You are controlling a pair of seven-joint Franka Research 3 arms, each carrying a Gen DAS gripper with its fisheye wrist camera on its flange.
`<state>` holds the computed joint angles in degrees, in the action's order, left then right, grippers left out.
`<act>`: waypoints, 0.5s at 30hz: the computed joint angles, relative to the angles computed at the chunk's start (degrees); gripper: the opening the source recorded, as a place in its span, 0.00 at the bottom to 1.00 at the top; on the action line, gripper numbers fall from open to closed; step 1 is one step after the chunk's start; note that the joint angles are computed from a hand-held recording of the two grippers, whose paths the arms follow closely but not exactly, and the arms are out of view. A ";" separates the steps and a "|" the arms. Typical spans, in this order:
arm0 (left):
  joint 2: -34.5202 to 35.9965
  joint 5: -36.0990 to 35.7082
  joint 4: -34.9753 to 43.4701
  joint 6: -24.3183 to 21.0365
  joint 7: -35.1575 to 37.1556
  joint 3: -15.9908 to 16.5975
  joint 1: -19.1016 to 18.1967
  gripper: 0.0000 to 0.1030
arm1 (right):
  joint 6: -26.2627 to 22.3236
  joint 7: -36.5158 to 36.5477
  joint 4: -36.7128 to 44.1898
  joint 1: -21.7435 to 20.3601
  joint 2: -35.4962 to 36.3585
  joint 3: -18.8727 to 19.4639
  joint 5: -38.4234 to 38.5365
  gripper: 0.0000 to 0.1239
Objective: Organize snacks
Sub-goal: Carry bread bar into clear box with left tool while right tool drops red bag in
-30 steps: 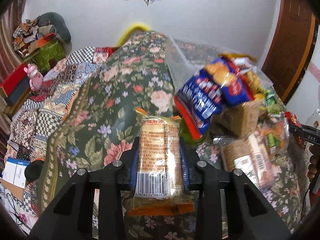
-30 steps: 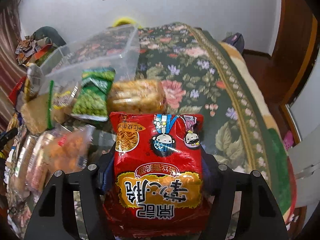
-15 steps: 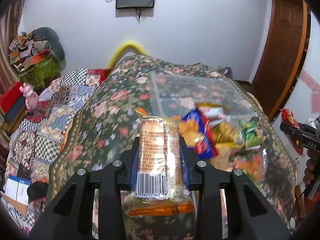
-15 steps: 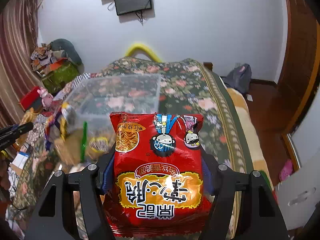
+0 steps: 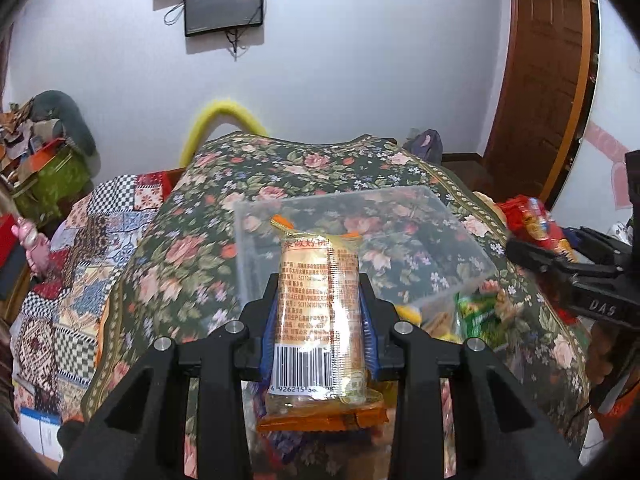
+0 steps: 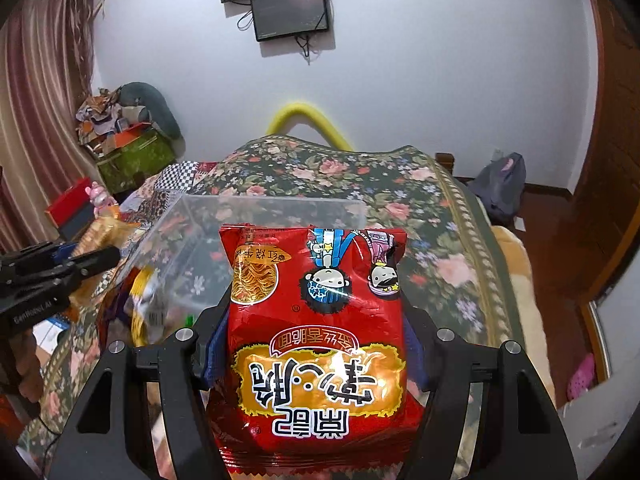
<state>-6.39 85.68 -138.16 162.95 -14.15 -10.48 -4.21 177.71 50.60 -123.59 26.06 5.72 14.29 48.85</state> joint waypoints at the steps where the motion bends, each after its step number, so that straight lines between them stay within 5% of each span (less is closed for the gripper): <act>1: 0.98 -0.14 1.01 0.27 0.46 0.11 0.08 0.34 | -0.53 0.88 1.02 0.23 1.00 -0.30 -1.08 0.53; 8: 7.01 -3.73 6.61 0.69 6.66 1.62 0.14 0.34 | -1.77 17.51 6.80 5.65 7.69 -7.40 -21.76 0.53; 15: 10.46 -14.74 8.73 2.67 17.71 3.68 0.31 0.34 | -6.82 25.26 12.92 4.38 12.72 -7.72 -30.46 0.53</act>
<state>4.07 70.94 -129.43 165.62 3.56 -6.80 -3.90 170.89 75.85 -110.67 30.43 18.44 6.57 18.39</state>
